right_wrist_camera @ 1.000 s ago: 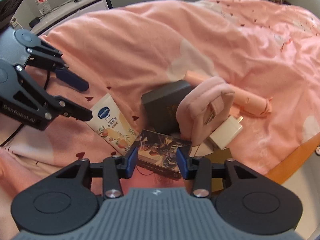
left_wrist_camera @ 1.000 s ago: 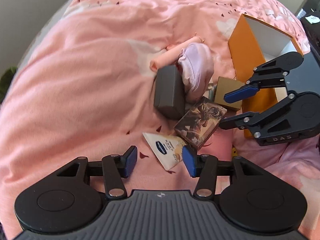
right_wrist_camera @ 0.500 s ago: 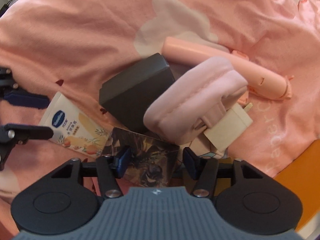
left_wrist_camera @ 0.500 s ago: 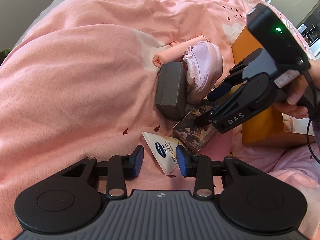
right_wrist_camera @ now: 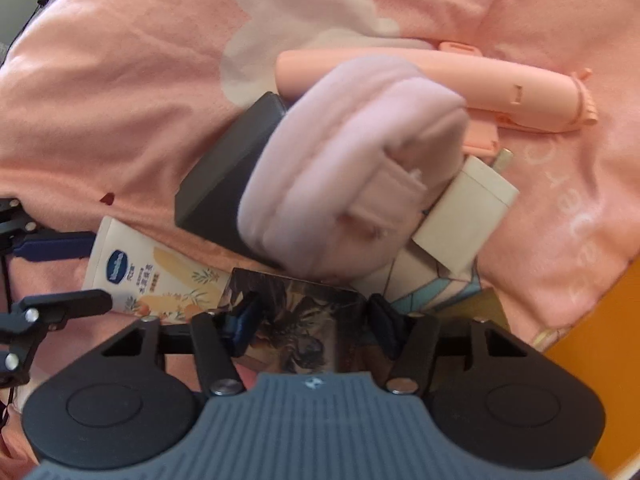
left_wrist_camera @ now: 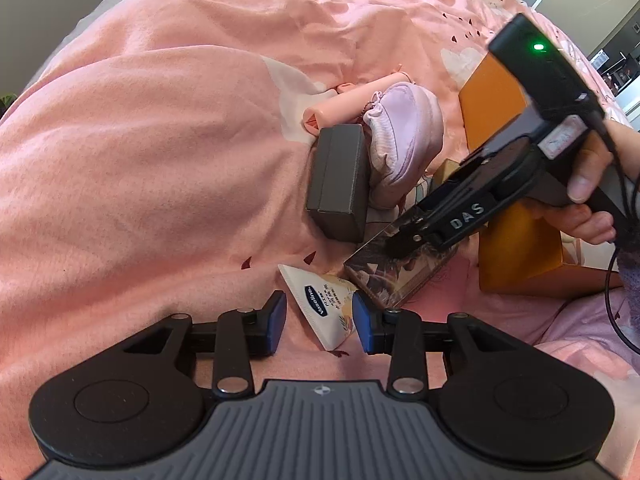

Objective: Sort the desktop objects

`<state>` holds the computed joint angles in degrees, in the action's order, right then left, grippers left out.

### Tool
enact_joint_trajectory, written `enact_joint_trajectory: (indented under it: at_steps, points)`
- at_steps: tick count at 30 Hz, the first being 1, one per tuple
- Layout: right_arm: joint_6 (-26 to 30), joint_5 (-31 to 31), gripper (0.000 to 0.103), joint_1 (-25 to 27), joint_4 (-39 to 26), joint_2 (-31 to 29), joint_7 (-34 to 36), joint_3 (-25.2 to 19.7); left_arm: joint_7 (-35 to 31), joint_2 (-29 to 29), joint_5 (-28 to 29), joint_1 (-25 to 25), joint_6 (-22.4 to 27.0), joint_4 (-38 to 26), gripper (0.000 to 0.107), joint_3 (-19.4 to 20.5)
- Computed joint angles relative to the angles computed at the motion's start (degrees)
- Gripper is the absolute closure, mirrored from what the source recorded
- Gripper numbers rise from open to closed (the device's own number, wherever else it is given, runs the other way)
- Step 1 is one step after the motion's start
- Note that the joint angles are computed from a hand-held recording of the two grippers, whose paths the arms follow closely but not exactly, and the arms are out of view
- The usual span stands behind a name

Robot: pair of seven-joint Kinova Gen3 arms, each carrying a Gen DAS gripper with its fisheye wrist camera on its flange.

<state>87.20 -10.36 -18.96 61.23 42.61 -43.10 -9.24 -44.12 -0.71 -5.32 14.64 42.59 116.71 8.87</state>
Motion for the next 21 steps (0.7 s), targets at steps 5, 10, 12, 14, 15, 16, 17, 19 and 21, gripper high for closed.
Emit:
enact_joint_trajectory:
  at_steps: [5, 10, 12, 14, 15, 16, 17, 19, 21]
  points:
    - [0.2, -3.0, 0.054, 7.5, 2.7, -2.1, -1.5, -5.0, -0.1, -0.1, 0.1, 0.1, -1.1, 0.3, 0.068, 0.2]
    - [0.0, -9.0, 0.062, 13.7, 6.6, -5.2, 0.2, -7.1, 0.1, -0.3, -0.7, 0.7, -1.0, 0.3, 0.077, 0.7]
    - [-0.7, -10.2, 0.062, 15.3, 7.9, -6.2, 1.3, -7.7, 0.5, -0.5, -1.1, 1.0, -0.9, 0.3, 0.080, 0.9]
    - [-1.8, -11.3, 0.063, 16.9, 11.0, -7.8, 2.4, -8.3, 0.4, -0.7, -0.8, 1.2, -0.9, 0.2, 0.081, 1.0]
    - [-1.2, -11.8, 0.064, 17.9, 10.9, -8.0, 2.8, -8.7, 0.3, -0.8, -0.8, 1.3, -0.8, 0.1, 0.081, 1.2]
    - [0.2, -13.1, 0.080, 19.2, 11.1, -7.1, 2.2, -9.5, -0.8, -1.0, 0.1, 0.9, -1.2, 0.2, 0.085, 1.4]
    - [0.7, -15.2, 0.081, 19.6, 12.4, -6.4, 1.7, -9.3, -2.8, -1.4, 1.9, 1.2, -2.5, 0.7, 0.088, 0.6]
    - [-1.1, -16.6, 0.080, 18.6, 15.9, -8.1, 3.6, -7.3, -4.0, -1.6, 3.6, 2.7, -4.3, 1.2, 0.088, -1.1]
    - [-5.7, -15.2, 0.080, 14.8, 19.8, -12.4, 8.3, -3.6, -2.4, -1.0, 1.5, 1.2, -2.8, 0.2, 0.088, 1.6]
